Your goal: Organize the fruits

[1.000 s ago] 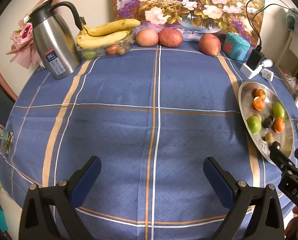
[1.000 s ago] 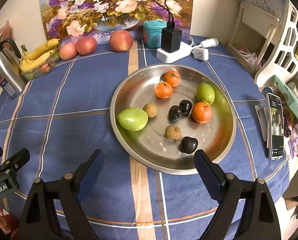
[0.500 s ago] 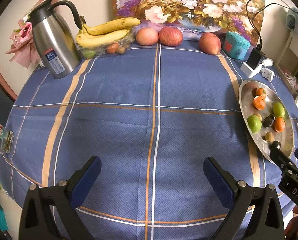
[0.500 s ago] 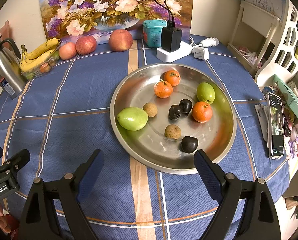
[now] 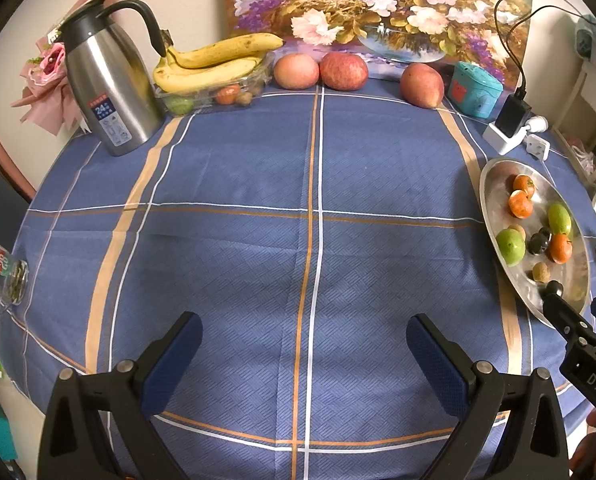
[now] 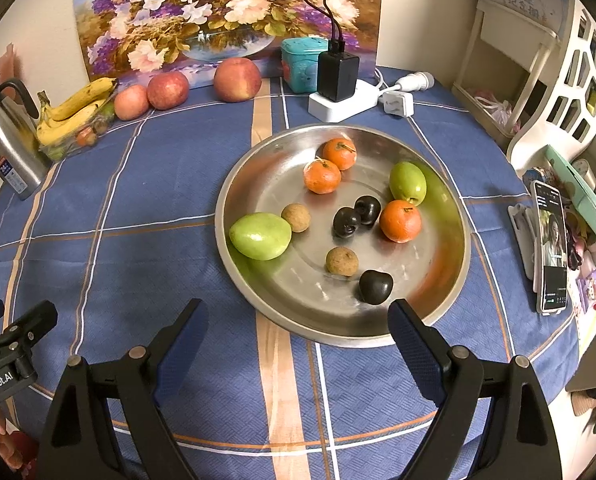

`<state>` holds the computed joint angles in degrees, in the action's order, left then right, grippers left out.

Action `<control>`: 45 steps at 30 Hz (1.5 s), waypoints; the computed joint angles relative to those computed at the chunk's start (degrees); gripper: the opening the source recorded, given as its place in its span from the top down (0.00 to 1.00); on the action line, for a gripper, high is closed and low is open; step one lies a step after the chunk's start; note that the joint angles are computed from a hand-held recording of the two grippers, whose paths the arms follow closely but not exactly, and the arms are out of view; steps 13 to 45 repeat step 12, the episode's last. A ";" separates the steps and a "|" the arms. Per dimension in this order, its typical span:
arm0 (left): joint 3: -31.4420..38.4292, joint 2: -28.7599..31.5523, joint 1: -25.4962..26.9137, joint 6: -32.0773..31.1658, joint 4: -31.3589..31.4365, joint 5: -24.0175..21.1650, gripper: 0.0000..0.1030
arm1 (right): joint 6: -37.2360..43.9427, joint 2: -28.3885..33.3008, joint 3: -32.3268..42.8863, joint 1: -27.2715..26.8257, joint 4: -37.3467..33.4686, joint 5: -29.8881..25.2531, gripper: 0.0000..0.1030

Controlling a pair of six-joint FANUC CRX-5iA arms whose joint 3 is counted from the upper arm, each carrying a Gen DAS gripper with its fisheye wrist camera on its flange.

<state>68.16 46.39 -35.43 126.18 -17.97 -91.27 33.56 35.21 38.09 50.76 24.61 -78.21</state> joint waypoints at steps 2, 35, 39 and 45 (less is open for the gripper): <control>0.20 0.12 -0.02 -0.09 -0.05 -0.21 0.00 | 0.36 0.18 0.50 -0.17 -0.19 -0.17 0.12; 1.08 0.57 0.00 0.40 -0.41 -1.42 0.00 | 0.48 0.19 0.53 -0.23 -0.22 -0.16 0.12; 1.08 0.57 0.00 0.40 -0.41 -1.42 0.00 | 0.48 0.19 0.53 -0.23 -0.22 -0.16 0.12; 1.08 0.57 0.00 0.40 -0.41 -1.42 0.00 | 0.48 0.19 0.53 -0.23 -0.22 -0.16 0.12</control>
